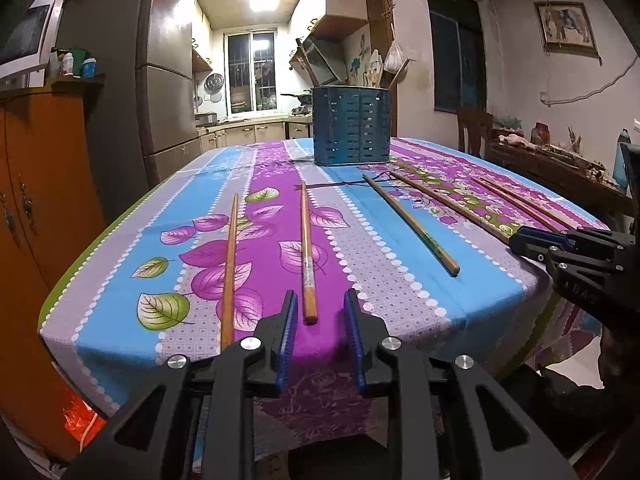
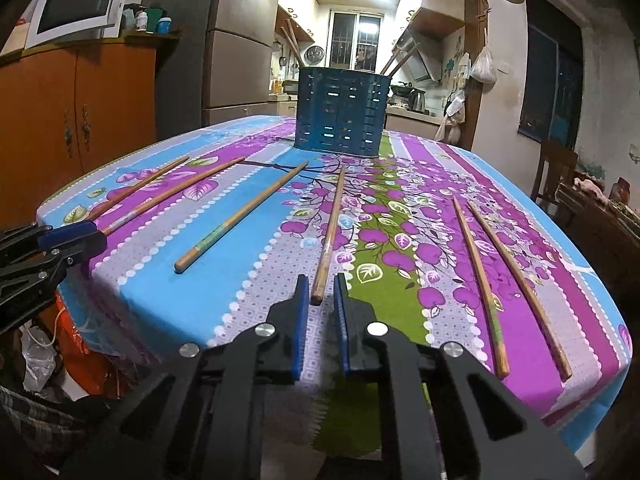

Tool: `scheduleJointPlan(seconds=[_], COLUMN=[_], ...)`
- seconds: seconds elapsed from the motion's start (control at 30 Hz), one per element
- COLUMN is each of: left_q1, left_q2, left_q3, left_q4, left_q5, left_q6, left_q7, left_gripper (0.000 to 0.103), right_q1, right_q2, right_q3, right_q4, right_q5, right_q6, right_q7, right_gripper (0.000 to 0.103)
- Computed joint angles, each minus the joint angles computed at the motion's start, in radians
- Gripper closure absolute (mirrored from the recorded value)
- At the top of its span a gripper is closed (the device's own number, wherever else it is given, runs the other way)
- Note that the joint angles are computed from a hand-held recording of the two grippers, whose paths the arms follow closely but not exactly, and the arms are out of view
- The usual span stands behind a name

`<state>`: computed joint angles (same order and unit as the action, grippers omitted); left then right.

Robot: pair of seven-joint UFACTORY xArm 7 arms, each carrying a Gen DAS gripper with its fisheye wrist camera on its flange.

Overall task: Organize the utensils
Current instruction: 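Close the left tool on a chopstick while the right tool grasps another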

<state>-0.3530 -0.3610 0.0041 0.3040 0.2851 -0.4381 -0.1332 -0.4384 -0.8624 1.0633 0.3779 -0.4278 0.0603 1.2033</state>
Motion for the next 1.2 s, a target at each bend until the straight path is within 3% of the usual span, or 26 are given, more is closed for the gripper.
scheduleJointPlan(seconds=[0.57,1.0,1.2], left_q1=[0.031,0.050,0.045], left_q2=[-0.001,0.007,0.005], left_q3=[-0.058,-0.084,-0.076], left_q4=[-0.015,-0.013,-0.011], left_q5=[-0.061,-0.097,-0.094], left_q6=[-0.026,-0.037,-0.031], left_q7=[0.025,0.051,0.052], left_gripper=[0.080,0.094,0.095], right_q1=[-0.013,-0.023,-0.015], right_q2=[0.000,-0.003,-0.011], right_q3=[0.009,0.034,0.030], right_q4=[0.002,0.011,0.005], right_q5=[0.003,0.018,0.023], right_q6=[-0.007,-0.012,-0.017], right_q7=[0.019,0.036,0.049], right_gripper=[0.093,0.098,0.098])
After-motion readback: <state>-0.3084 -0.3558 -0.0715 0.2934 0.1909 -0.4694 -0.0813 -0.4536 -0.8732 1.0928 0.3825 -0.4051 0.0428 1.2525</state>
